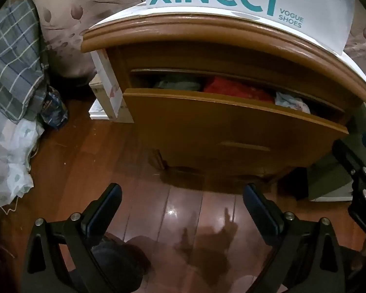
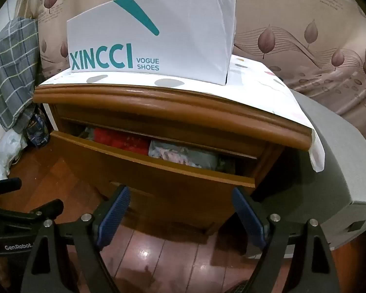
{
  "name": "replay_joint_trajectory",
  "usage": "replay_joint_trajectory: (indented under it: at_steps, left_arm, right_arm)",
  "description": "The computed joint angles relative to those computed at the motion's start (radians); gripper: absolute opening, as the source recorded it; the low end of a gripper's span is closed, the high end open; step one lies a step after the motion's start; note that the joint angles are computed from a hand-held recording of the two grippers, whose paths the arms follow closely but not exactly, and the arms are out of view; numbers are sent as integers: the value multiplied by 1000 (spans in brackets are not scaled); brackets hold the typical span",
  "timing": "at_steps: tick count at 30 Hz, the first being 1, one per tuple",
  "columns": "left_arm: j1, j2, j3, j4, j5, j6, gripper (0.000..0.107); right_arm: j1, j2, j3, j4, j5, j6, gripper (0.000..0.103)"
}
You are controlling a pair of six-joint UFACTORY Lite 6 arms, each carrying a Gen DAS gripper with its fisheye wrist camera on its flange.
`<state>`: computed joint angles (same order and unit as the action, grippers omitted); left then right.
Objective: Take underwear out of drawer
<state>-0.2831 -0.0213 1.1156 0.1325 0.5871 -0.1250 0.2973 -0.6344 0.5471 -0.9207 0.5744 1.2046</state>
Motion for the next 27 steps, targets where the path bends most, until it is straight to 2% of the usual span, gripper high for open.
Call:
replay_joint_trajectory:
  at_steps: [4, 7, 12, 27]
  left_arm:
    - [-22, -10, -11, 28, 1, -38, 99]
    - [-42, -22, -20, 31, 5, -49, 99]
    - [7, -23, -25, -4, -11, 15, 99]
    - [5, 7, 4, -2, 2, 11, 99]
  right_arm:
    - [1, -20, -8, 17, -3, -18, 88]
    - [-29, 2, -21, -16, -50, 2, 88]
    - [2, 14, 7, 18, -4, -14, 88]
    - [2, 18, 19, 40, -1, -39, 88]
